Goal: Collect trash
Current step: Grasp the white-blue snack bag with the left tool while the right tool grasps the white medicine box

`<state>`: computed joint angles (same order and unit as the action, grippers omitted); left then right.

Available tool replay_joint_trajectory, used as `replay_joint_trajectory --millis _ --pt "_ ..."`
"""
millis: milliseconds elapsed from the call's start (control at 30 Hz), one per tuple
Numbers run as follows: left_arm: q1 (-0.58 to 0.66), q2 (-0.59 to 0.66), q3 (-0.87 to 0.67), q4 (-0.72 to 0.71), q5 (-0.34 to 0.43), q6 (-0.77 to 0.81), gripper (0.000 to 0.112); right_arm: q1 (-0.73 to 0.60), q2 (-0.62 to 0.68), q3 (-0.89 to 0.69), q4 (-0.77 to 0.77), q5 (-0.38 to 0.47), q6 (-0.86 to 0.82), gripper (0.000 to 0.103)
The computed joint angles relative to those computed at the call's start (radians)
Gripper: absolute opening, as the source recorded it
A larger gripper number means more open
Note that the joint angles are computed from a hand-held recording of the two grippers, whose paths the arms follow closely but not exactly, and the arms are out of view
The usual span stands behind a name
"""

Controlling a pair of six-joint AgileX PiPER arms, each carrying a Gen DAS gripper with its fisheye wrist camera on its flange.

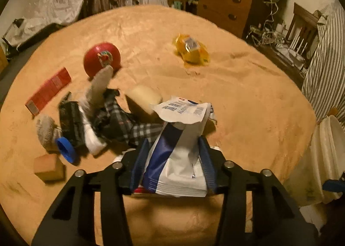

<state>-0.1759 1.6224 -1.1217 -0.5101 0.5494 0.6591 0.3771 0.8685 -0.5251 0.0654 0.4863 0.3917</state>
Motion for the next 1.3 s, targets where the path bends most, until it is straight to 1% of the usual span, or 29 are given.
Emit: replay_joint_trajectory --millis 67,100,167,200,267,333,400,467,500,533,633,667,700,733,767,800,833,867,933,1000,1100,1167,1200,1233,1300 --pt "0.055 -0.05 0.04 -0.103 0.004 0.118 0.042 0.001 0.053 -0.016 -0.001 -0.028 -0.017 0.073" --pt "0.089 -0.072 0.055 -0.152 0.019 0.176 0.041 0.006 0.083 -0.025 0.007 -0.045 -0.035 0.073" --pt "0.182 -0.109 0.081 -0.253 0.076 0.304 0.041 0.007 0.146 -0.05 0.039 -0.073 -0.097 0.073" --pt "0.228 -0.122 0.095 -0.293 0.1 0.366 0.041 -0.001 0.171 -0.062 0.064 -0.079 -0.146 0.073" --pt "0.34 -0.138 0.125 -0.351 0.153 0.488 0.041 0.01 0.24 -0.1 0.064 -0.097 -0.184 0.073" --pt "0.428 -0.133 0.148 -0.36 0.164 0.573 0.041 0.008 0.337 -0.161 0.102 -0.106 -0.281 0.073" --pt "0.512 -0.081 0.122 -0.344 0.211 0.599 0.041 0.025 0.422 -0.224 0.063 -0.102 -0.286 0.072" --pt "0.579 -0.029 0.092 -0.318 0.212 0.603 0.041 0.04 0.51 -0.297 0.034 -0.091 -0.302 0.072" --pt "0.607 -0.003 0.07 -0.314 0.225 0.611 0.041 0.053 0.556 -0.341 -0.001 -0.079 -0.29 0.072" --pt "0.631 0.023 0.046 -0.31 0.23 0.615 0.041 0.062 0.593 -0.381 -0.019 -0.066 -0.295 0.072" --pt "0.668 0.051 0.01 -0.3 0.218 0.646 0.043 0.092 0.707 -0.523 -0.085 -0.011 -0.326 0.073" --pt "0.68 0.06 -0.007 -0.293 0.233 0.661 0.044 0.099 0.753 -0.591 -0.09 0.029 -0.372 0.073" --pt "0.69 0.068 -0.019 -0.288 0.246 0.678 0.047 0.101 0.786 -0.641 -0.082 0.065 -0.415 0.074" --pt "0.699 0.066 -0.028 -0.275 0.251 0.696 0.049 0.108 0.817 -0.685 -0.098 0.095 -0.431 0.079" --pt "0.707 0.063 -0.031 -0.274 0.251 0.707 0.055 0.116 0.861 -0.751 -0.128 0.143 -0.448 0.081" --pt "0.725 0.063 -0.037 -0.284 0.265 0.727 0.061 0.115 0.89 -0.792 -0.122 0.171 -0.478 0.083" --pt "0.749 0.069 -0.051 -0.298 0.294 0.747 0.063 0.111 0.925 -0.84 -0.102 0.206 -0.516 0.085" --pt "0.759 0.063 -0.052 -0.31 0.306 0.752 0.065 0.101 0.971 -0.907 -0.076 0.256 -0.563 0.085" --pt "0.779 0.065 -0.078 -0.34 0.352 0.753 0.071 0.097 1.028 -0.983 -0.064 0.31 -0.599 0.085" --pt "0.767 0.057 -0.092 -0.354 0.359 0.738 0.076 0.1 1.078 -1.047 -0.077 0.351 -0.608 0.085" --pt "0.723 0.046 -0.095 -0.348 0.342 0.72 0.078 0.09 1.17 -1.176 -0.05 0.446 -0.646 0.085" --pt "0.676 0.03 -0.098 -0.335 0.317 0.694 0.078 0.084 1.212 -1.23 -0.044 0.481 -0.653 0.085" --pt "0.671 0.023 -0.098 -0.34 0.322 0.692 0.078 0.086 1.224 -1.237 -0.046 0.484 -0.651 0.085" --pt "0.675 0.02 -0.109 -0.358 0.35 0.691 0.078 0.089 1.232 -1.242 -0.05 0.482 -0.647 0.085" --pt "0.697 0.025 -0.129 -0.406 0.409 0.674 0.085 0.096 1.231 -1.23 -0.055 0.455 -0.637 0.084"
